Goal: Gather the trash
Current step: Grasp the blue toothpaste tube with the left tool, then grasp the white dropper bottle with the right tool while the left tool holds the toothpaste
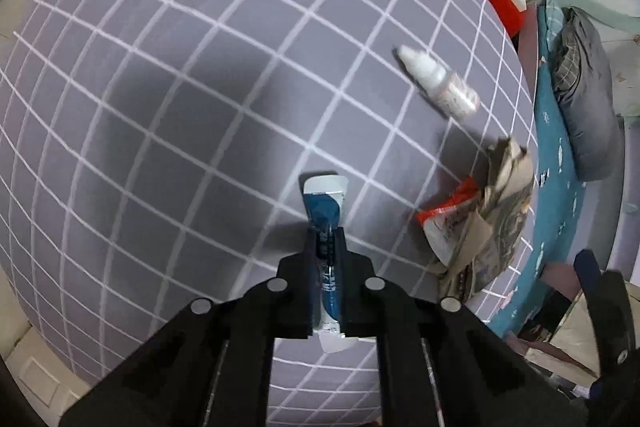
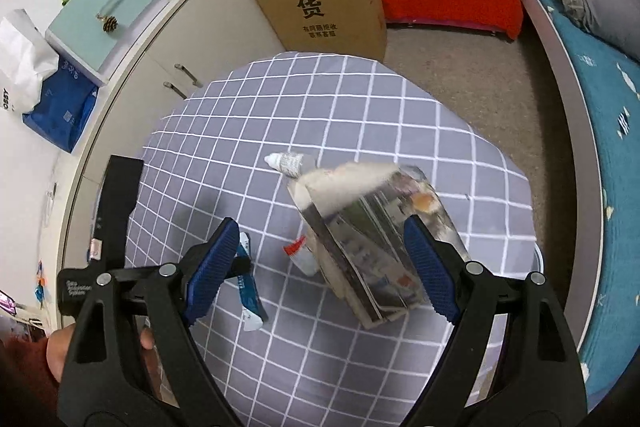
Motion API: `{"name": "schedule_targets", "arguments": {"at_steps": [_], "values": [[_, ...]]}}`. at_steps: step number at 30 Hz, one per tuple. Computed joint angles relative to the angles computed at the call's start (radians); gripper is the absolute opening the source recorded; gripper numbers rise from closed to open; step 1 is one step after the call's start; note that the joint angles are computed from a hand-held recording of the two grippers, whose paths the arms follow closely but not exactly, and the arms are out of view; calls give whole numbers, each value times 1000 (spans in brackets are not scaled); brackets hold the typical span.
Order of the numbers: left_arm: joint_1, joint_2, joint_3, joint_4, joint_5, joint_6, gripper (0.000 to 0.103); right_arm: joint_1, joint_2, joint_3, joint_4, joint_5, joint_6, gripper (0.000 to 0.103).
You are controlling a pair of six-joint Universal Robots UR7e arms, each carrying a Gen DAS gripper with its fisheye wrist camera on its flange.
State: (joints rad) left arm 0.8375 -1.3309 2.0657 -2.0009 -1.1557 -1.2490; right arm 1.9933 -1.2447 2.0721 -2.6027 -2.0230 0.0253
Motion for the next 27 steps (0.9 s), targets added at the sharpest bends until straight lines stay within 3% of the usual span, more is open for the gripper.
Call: {"name": "schedule_targets", "arguments": {"at_steps": [8, 14, 22, 27], "values": [[1, -75, -19, -6, 158, 108, 7, 23, 143, -98, -14, -10, -98, 83], [27, -89, -44, 33, 218, 156, 7, 30, 276, -179, -3, -86, -194, 82], [46, -112, -29, 46, 215, 168, 7, -15, 362, -232, 70, -100, -206, 40], [29, -121, -33, 72, 232, 152, 7, -24, 346, -230, 81, -41, -218, 39]]}}
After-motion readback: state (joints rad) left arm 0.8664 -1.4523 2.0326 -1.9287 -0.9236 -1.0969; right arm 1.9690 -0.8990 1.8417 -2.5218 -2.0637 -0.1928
